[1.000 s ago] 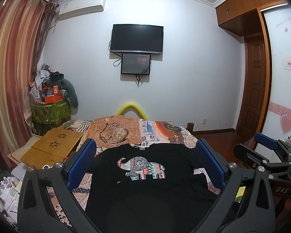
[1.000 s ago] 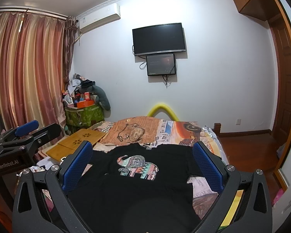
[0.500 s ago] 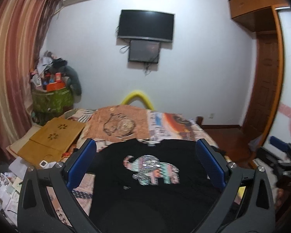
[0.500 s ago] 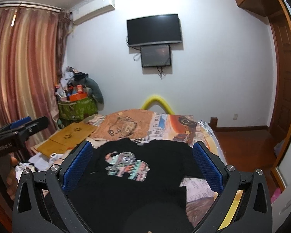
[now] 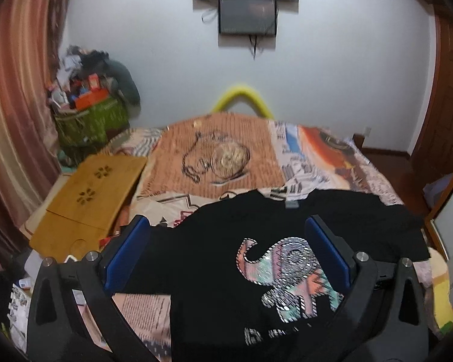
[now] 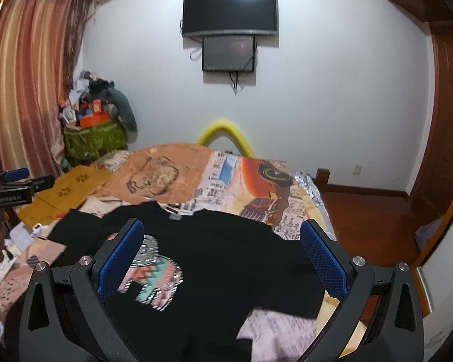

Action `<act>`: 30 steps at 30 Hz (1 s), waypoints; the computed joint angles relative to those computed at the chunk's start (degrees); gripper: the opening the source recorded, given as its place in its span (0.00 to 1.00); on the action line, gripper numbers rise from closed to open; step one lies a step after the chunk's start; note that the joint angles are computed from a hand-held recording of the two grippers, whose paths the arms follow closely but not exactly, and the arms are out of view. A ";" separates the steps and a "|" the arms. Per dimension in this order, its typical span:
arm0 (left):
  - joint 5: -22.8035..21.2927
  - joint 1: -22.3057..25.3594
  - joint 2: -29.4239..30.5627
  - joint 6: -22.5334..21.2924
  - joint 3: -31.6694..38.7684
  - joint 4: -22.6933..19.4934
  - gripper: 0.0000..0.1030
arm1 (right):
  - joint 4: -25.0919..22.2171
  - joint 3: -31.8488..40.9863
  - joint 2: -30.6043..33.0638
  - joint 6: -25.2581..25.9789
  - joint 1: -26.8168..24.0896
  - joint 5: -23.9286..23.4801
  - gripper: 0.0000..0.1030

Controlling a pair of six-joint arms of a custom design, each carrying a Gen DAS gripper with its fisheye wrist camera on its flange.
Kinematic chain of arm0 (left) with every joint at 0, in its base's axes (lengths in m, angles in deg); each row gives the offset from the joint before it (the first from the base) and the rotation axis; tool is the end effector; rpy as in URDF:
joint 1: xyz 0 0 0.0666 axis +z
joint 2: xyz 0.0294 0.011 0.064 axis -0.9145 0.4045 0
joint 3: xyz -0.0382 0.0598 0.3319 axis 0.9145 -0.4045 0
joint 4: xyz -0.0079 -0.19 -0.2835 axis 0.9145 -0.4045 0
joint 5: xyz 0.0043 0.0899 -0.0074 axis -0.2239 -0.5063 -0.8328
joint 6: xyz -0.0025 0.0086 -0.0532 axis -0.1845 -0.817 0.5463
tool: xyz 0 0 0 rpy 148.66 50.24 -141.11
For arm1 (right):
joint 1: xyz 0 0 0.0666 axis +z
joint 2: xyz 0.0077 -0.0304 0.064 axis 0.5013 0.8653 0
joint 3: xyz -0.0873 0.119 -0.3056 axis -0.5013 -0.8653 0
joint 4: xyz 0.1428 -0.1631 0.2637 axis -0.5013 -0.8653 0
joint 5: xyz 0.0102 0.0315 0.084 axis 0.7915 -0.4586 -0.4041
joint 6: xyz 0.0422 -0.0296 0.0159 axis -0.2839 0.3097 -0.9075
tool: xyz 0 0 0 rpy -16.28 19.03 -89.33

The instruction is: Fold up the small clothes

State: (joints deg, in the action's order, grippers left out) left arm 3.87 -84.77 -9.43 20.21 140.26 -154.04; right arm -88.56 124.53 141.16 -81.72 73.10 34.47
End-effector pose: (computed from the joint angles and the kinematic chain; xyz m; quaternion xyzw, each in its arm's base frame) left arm 0.3689 -0.1213 0.5524 0.1018 0.8921 -0.0401 0.4384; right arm 0.2254 0.1773 0.5838 0.0322 0.8568 -0.0335 0.5136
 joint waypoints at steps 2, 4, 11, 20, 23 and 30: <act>0.31 0.81 3.74 -1.29 2.68 -0.89 1.00 | 0.20 -0.18 0.67 1.58 -2.67 -2.19 1.00; 2.72 2.20 8.71 -3.14 6.81 -2.52 1.00 | 0.75 -0.22 2.04 3.78 -7.12 -6.48 1.00; 6.34 5.27 26.53 -6.98 23.21 -12.35 1.00 | 1.38 -0.38 6.91 7.96 -19.38 -22.73 0.89; 2.33 6.25 46.14 -7.74 41.83 -20.04 0.88 | -0.16 2.87 16.56 13.47 -28.59 -34.91 0.75; 1.37 5.97 50.65 -8.63 47.13 -22.24 0.84 | -0.16 4.89 19.74 15.23 -29.62 -35.51 0.75; 3.55 5.34 53.60 -8.90 49.21 -24.15 0.41 | -1.14 8.16 25.59 19.76 -27.84 -30.01 0.69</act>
